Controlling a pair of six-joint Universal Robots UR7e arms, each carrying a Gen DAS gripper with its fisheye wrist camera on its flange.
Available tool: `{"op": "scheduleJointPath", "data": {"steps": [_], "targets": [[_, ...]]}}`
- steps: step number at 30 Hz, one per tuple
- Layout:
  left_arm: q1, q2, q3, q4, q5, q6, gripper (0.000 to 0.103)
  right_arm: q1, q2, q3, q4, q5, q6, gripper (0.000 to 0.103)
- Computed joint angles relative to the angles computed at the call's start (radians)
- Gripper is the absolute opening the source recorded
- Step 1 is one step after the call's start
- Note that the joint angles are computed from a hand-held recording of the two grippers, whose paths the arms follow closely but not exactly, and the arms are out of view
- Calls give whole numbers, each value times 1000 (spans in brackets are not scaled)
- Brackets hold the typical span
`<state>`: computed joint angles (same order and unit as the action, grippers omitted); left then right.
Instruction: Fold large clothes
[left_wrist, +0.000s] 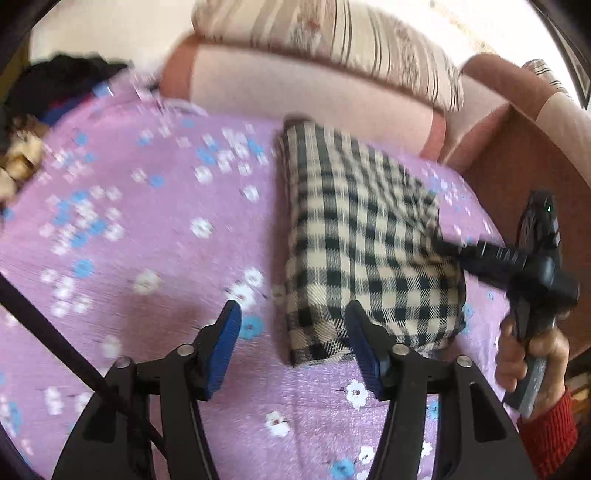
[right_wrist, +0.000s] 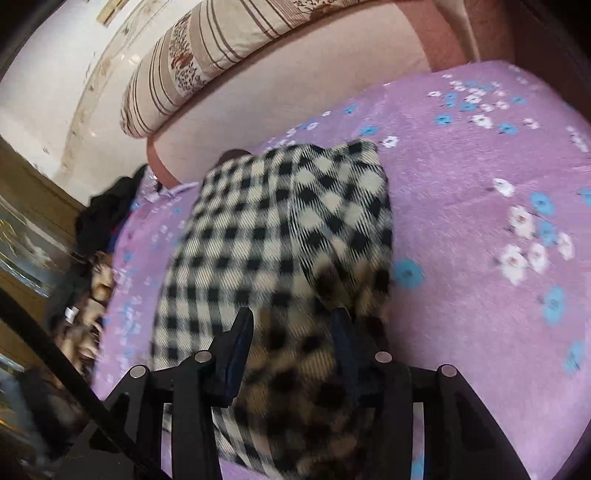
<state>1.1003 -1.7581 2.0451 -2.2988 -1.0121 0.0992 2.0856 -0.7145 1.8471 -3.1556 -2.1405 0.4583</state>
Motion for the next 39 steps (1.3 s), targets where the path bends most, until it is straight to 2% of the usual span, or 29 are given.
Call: {"op": "scheduleJointPath", "data": {"steps": [2, 5, 7, 8, 10, 13, 16, 18, 19, 22, 24, 28, 33, 35, 39], "targets": [[-55, -55, 43, -78, 79, 25, 79, 24, 2, 5, 34, -30, 33, 50], [-152, -130, 118, -252, 219, 113, 96, 60, 7, 18, 62, -77, 87, 58], [-208, -169, 162, -385, 290, 200, 103, 71, 0, 54, 53, -35, 150, 58], [-237, -190, 179, -439, 322, 240, 103, 78, 1, 63, 52, -27, 166, 58], [-287, -229, 195, -481, 377, 273, 103, 112, 10, 78, 74, -64, 198, 58], [-328, -302, 187, -403, 369, 247, 103, 180, 23, 89, 92, -170, 230, 58], [-350, -375, 168, -264, 337, 175, 103, 230, 17, 134, 16, -180, 254, 58], [-363, -414, 155, -174, 323, 114, 103, 278, 24, 141, 22, -247, 282, 59], [-381, -429, 162, -149, 331, 86, 103, 311, 28, 143, 54, -303, 314, 59], [-422, -472, 183, -81, 360, 19, 103, 370, 35, 139, 178, -405, 428, 62], [-443, -497, 182, 34, 376, -56, 103, 391, 34, 135, 278, -446, 507, 63], [-495, -544, 183, 332, 410, -270, 103, 414, 40, 119, 416, -480, 597, 63], [-537, -590, 211, 584, 431, -434, 103, 440, 70, 86, 474, -516, 605, 68], [-537, -589, 212, 649, 422, -477, 103, 442, 82, 75, 473, -513, 583, 69], [-516, -574, 208, 684, 388, -516, 103, 445, 104, 50, 514, -522, 567, 70]]}}
